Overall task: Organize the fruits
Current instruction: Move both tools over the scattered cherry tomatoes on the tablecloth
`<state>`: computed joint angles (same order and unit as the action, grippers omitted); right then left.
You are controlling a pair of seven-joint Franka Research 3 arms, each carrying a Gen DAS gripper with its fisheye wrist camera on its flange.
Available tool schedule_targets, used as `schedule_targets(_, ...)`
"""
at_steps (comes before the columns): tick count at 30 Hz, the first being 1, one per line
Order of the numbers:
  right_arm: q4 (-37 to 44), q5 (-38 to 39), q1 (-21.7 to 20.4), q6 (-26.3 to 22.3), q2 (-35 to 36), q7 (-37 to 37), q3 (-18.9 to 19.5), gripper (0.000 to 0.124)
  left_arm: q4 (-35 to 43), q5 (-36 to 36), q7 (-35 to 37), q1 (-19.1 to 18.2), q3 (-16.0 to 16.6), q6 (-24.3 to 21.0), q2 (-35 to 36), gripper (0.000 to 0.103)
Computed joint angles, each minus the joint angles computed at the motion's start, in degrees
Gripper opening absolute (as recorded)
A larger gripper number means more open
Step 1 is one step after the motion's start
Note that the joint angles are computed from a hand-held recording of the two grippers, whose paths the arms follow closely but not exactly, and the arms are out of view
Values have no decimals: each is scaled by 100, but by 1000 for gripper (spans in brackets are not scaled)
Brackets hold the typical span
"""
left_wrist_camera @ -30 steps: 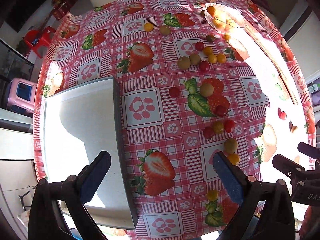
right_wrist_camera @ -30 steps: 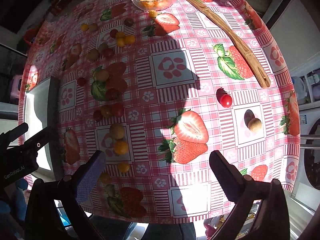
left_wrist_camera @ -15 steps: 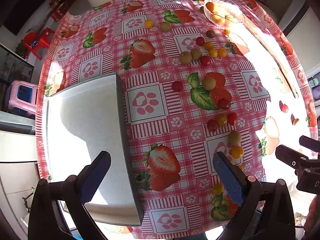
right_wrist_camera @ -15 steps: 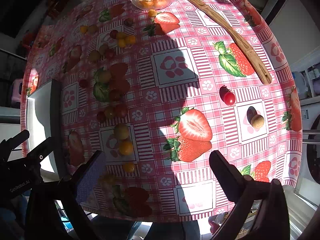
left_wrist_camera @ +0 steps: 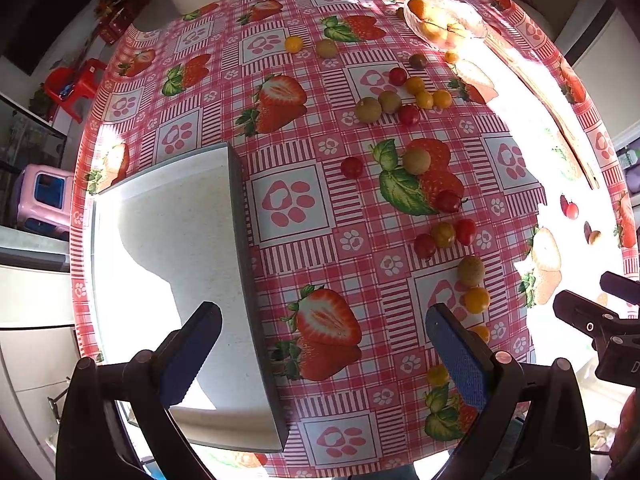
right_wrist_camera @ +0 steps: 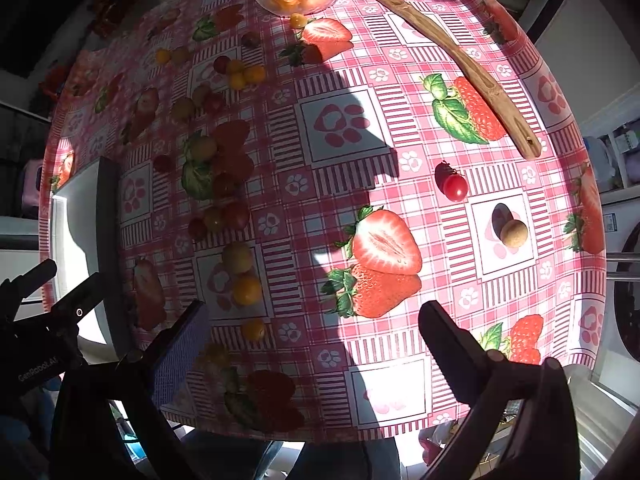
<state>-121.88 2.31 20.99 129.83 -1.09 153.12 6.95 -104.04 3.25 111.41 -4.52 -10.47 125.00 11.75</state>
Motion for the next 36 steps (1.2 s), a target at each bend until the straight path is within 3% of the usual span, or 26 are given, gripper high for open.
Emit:
schedule_targets(24,-294,92,-19,113,-122,140,2,103,-11,154,-142,-53,-16,22,158,103)
schedule_targets(36,-739,-220,-301,662,-245,88,-126,103,780,138,-231,-130,-120,440,1044,103)
